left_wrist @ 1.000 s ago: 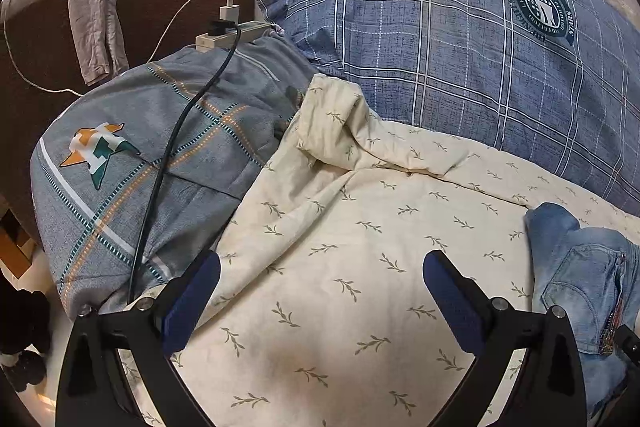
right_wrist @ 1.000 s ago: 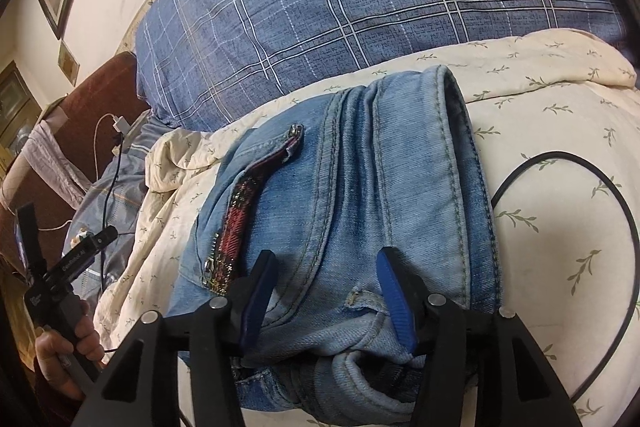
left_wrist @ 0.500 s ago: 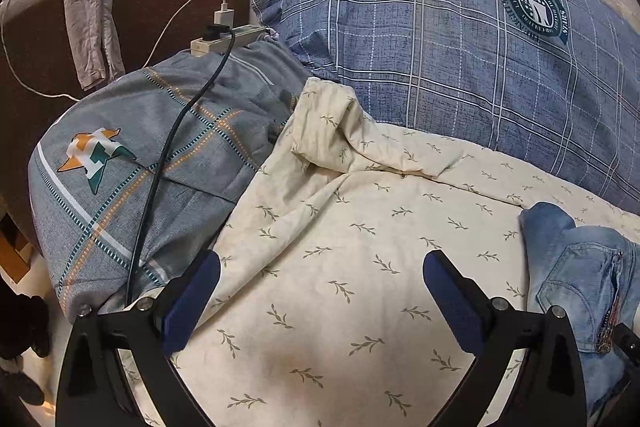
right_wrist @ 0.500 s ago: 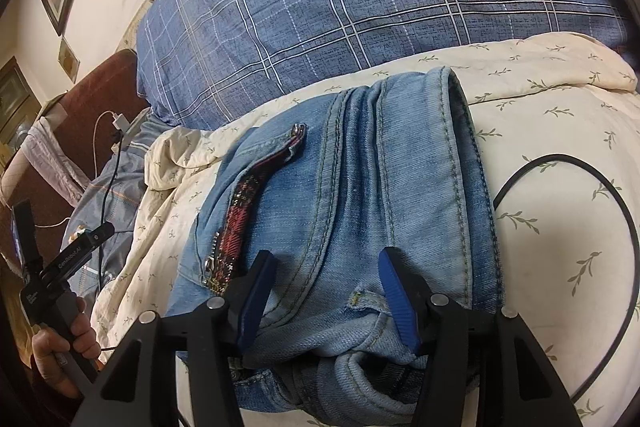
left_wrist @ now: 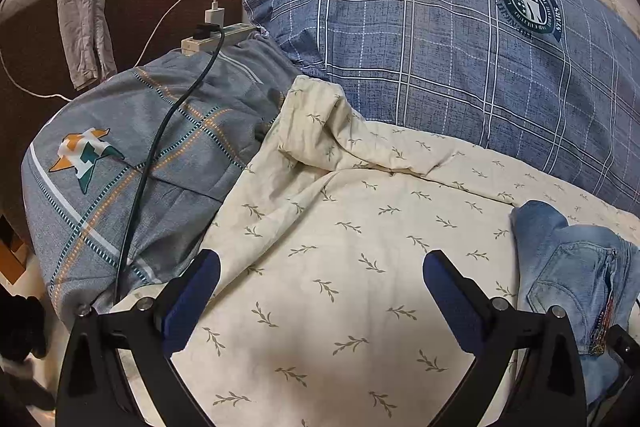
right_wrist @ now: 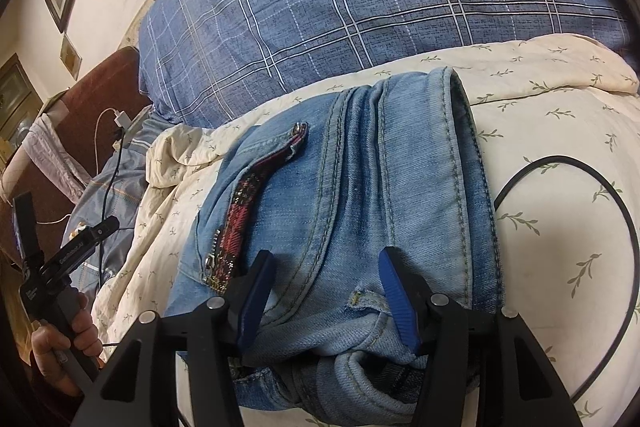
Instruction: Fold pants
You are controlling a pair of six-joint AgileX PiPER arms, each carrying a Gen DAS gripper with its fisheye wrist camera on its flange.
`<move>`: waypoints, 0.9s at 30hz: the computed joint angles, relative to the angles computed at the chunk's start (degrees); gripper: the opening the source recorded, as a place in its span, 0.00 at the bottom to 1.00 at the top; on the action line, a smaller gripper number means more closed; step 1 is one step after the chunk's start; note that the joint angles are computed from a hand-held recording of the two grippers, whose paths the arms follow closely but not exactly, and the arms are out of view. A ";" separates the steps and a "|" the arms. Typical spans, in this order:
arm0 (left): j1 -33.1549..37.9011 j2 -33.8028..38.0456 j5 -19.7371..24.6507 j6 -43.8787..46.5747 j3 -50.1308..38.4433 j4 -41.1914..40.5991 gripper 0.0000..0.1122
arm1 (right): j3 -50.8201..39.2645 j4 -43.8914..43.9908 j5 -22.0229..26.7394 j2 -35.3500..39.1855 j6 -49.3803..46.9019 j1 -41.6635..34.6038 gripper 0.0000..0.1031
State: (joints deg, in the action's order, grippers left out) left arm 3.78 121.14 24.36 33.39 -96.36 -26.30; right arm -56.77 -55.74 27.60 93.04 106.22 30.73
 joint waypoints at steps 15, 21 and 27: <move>0.95 1.14 1.78 -1.85 -1.93 0.80 0.91 | 0.09 -0.16 0.07 -0.01 0.15 0.14 0.57; 0.80 1.14 1.65 -2.44 -1.89 1.42 0.91 | 0.09 -0.09 -0.04 -0.02 0.03 0.07 0.57; 0.66 1.24 1.47 -2.68 -1.90 1.88 0.91 | 0.11 -0.11 -0.05 -0.01 0.06 0.09 0.57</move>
State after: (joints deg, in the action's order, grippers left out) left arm 4.44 122.38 25.83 30.71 -98.25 -24.41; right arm -56.66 -55.85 27.55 93.03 106.28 30.82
